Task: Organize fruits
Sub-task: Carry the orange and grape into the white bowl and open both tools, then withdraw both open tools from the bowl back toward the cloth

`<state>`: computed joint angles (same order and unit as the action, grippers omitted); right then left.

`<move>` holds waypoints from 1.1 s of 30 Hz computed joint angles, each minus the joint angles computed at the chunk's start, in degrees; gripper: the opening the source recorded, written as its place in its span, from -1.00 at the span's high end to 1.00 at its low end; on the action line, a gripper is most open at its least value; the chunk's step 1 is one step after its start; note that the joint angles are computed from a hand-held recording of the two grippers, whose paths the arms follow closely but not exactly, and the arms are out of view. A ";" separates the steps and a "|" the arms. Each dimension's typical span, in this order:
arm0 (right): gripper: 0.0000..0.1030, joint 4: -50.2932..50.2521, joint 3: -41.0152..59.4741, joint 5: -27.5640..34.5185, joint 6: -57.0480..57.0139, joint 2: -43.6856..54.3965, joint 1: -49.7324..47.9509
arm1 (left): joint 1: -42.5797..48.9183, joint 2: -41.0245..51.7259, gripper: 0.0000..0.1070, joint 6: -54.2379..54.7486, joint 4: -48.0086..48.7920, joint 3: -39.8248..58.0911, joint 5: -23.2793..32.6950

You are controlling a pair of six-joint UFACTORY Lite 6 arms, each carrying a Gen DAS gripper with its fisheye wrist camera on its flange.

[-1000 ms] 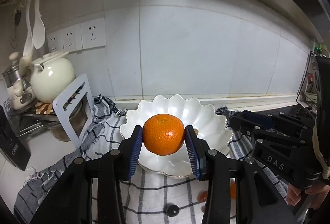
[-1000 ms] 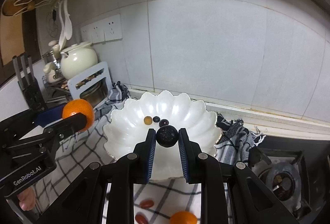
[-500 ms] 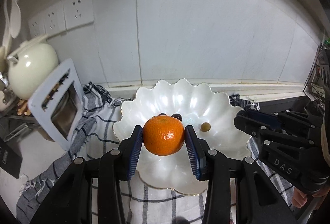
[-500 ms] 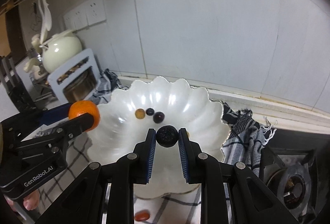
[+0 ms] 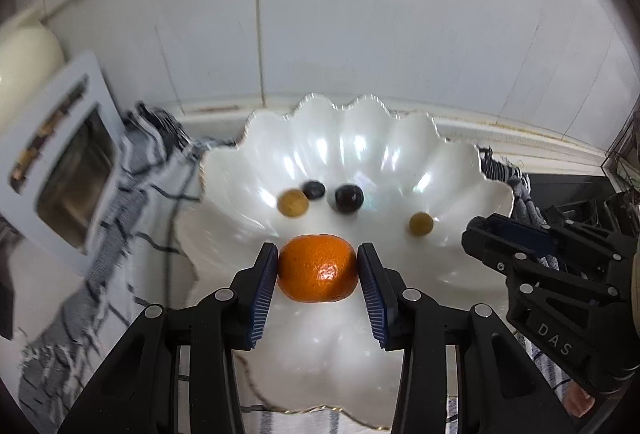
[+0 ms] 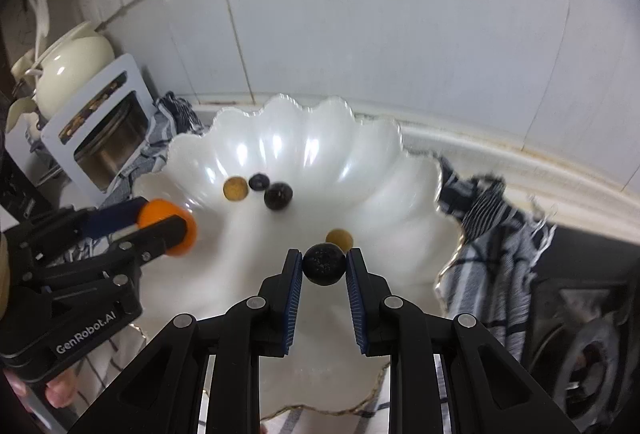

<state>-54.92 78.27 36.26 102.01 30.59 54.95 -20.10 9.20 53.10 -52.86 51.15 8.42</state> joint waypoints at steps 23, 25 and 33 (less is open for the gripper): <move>0.26 -2.80 -5.34 7.76 5.94 -7.92 6.08 | -3.81 -17.27 -0.12 -47.88 49.01 -8.08 -0.64; 0.26 -3.58 -5.42 10.15 6.97 -9.01 7.95 | -3.70 -21.31 -0.15 -47.99 48.86 -10.31 -0.12; 0.26 -5.72 -6.81 18.16 12.37 -12.86 15.93 | -2.48 -37.68 -0.15 -40.99 42.27 -18.40 4.76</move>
<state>-60.64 71.47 54.42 114.38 17.74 70.88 -22.58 -28.48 12.11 -10.58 32.75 13.18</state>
